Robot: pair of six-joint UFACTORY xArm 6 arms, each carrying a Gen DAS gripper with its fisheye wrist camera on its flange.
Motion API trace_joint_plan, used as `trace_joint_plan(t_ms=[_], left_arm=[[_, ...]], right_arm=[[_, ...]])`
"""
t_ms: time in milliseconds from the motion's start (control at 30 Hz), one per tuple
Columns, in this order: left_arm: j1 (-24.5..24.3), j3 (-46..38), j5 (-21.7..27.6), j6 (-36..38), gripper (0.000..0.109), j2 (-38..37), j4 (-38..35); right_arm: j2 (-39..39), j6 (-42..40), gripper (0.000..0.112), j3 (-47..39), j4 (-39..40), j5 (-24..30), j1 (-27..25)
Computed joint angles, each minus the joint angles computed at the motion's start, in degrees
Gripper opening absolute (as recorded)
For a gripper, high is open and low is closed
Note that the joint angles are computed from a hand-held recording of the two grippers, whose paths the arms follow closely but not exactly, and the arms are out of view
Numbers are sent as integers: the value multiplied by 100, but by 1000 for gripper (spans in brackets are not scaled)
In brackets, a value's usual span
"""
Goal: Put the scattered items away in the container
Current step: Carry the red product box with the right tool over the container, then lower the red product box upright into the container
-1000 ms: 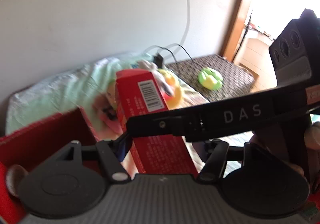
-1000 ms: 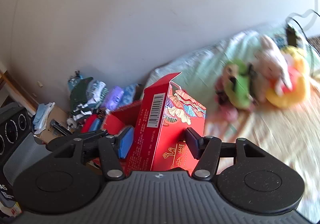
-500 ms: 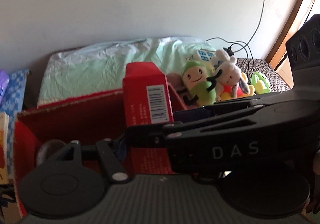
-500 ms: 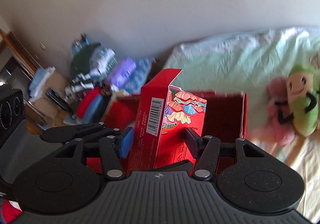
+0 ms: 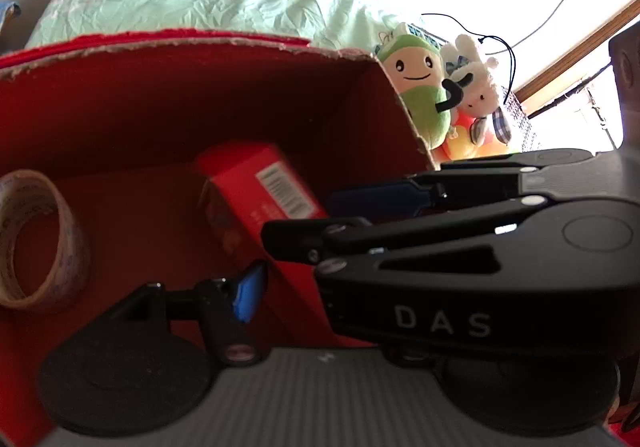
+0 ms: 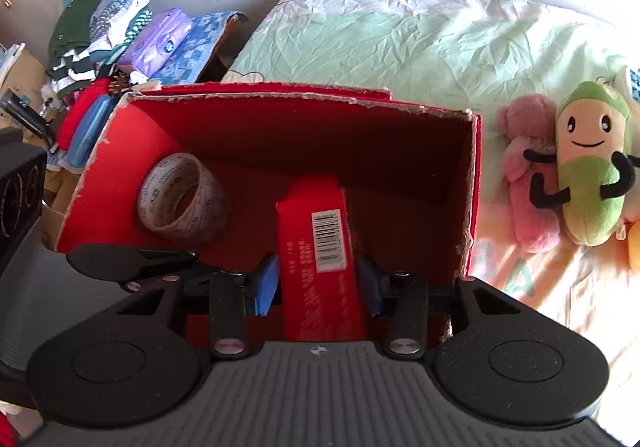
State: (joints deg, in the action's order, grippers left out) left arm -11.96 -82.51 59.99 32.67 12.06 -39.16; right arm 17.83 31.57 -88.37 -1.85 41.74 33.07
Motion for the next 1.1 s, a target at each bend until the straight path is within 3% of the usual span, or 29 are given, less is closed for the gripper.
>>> trace_joint_plan(t_ms=[233, 467, 567, 767, 867, 933, 1067, 1100], left_arm=[[-132, -463, 98, 0, 67, 363, 116], [-304, -1275, 472, -171, 74, 933, 577], [-468, -1300, 269, 21, 74, 926, 920], [-372, -1621, 669, -71, 74, 1183, 867], [-435, -1276, 330, 53, 77, 929, 936], [-479, -1063, 140, 149, 85, 766, 1022], [-482, -778, -95, 144, 86, 606, 1130], [-460, -759, -79, 139, 82, 606, 1083]], right_arm=[[-489, 692, 49, 675, -441, -591, -105], [-1194, 1541, 47, 1763, -479, -1743, -360], [-1318, 1677, 48, 2004, -350, -2045, -388], [-1023, 1829, 47, 1600, -630, -1691, -283], [-964, 2044, 47, 1509, -1030, -1605, -237], [-949, 2149, 43, 1483, -1266, -1512, -215], [-882, 2081, 39, 1420, -1394, -1468, -199], [-843, 2059, 38, 1391, -1360, -1456, -202]])
